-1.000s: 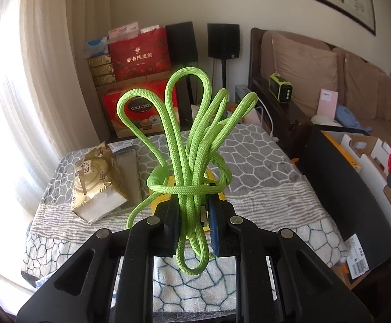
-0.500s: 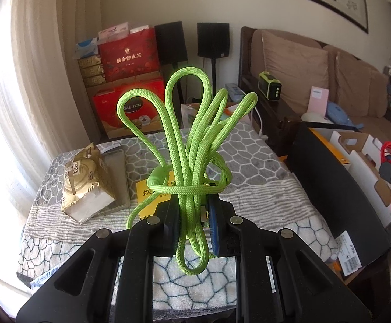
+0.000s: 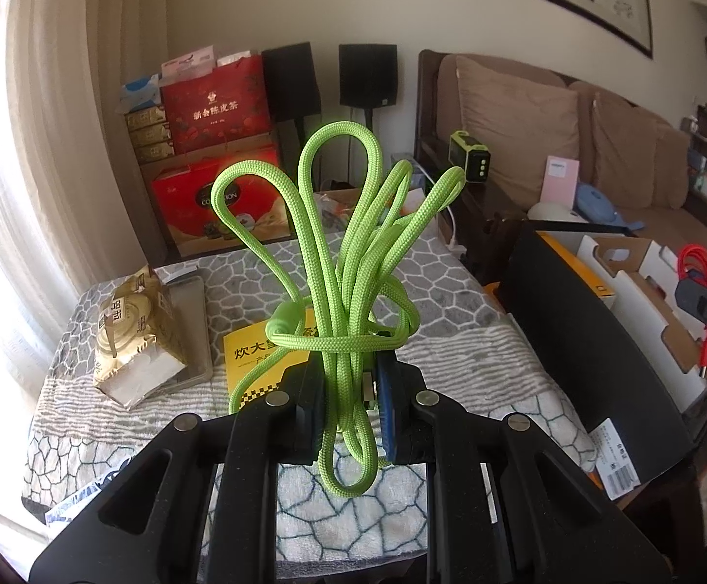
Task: Organize objects
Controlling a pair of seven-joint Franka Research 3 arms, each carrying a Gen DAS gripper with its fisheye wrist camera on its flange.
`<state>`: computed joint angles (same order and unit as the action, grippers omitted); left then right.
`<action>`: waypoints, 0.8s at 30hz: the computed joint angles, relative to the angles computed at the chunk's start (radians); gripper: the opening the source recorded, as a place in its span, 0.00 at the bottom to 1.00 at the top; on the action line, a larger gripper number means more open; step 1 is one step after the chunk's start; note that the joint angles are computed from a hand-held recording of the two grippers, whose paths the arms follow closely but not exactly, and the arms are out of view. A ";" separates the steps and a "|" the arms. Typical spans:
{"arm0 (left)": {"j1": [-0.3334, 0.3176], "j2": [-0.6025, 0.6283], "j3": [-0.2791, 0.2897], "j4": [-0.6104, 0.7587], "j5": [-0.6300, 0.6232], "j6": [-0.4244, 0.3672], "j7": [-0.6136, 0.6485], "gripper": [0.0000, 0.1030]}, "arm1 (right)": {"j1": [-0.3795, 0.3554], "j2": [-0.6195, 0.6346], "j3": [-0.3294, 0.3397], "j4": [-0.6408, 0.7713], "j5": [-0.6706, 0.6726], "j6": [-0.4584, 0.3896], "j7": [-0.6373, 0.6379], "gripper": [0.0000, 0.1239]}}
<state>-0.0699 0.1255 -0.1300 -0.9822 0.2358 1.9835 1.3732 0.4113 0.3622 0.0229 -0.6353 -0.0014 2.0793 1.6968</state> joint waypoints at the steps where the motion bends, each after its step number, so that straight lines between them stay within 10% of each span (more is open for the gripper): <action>1: 0.001 0.001 0.000 -0.001 -0.002 0.003 0.001 0.16 | 0.002 0.002 -0.002 0.003 -0.005 0.000 0.001 0.21; 24: -0.019 0.036 -0.011 0.046 -0.037 -0.002 0.024 0.16 | -0.020 -0.051 -0.017 -0.082 -0.050 0.036 0.041 0.21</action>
